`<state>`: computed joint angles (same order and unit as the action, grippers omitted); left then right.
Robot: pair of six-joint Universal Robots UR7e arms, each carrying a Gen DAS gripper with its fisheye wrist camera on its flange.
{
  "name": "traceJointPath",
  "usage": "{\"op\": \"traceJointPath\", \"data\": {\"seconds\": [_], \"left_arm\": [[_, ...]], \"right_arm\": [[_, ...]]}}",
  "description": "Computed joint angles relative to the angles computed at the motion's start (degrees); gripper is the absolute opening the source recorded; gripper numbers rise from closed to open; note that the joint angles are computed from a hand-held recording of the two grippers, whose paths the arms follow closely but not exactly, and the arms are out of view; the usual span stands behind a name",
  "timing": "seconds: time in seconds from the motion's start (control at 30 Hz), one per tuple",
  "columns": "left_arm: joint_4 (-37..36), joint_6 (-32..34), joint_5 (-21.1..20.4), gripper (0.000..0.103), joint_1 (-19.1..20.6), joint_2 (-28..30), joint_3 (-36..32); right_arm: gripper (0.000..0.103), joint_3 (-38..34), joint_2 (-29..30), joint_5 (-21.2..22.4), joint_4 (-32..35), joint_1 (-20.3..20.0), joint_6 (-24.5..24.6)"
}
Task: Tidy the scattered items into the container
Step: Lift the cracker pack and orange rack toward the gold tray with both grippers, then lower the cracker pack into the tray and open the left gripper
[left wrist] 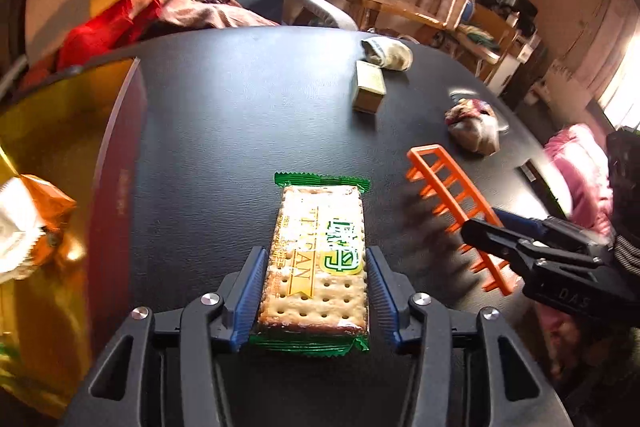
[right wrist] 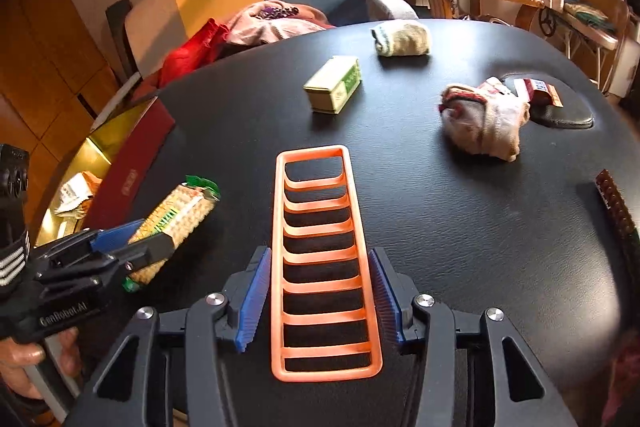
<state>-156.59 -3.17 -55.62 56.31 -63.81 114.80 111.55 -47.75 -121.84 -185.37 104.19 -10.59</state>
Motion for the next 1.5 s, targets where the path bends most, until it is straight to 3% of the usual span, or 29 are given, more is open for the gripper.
{"op": "traceJointPath", "data": {"seconds": [0.4, 0.73, 0.93, 1.13, 1.5], "left_arm": [[-4.00, 0.43, -0.07, 0.050, -2.22, -7.96, 4.97], [-6.40, -0.90, 6.70, 0.050, -1.35, -15.50, 7.77], [-7.20, -0.70, 11.76, 0.050, 1.59, -19.34, 6.46], [-6.82, 0.06, 15.46, 0.050, 5.45, -19.35, 3.54], [-5.26, -2.64, 15.38, 0.050, 10.12, -18.12, 1.05]], "right_arm": [[0.050, -0.41, 0.42, 3.97, -1.04, 3.45, 1.39], [0.050, -7.05, 5.40, 6.98, 2.96, 7.92, -1.37], [0.050, -14.17, 9.78, 9.84, 6.64, 10.56, -3.26], [0.050, -24.69, 16.53, 12.70, 12.95, 12.45, -4.38], [0.049, -44.64, 29.45, 9.53, 26.39, 13.16, -3.32]]}}
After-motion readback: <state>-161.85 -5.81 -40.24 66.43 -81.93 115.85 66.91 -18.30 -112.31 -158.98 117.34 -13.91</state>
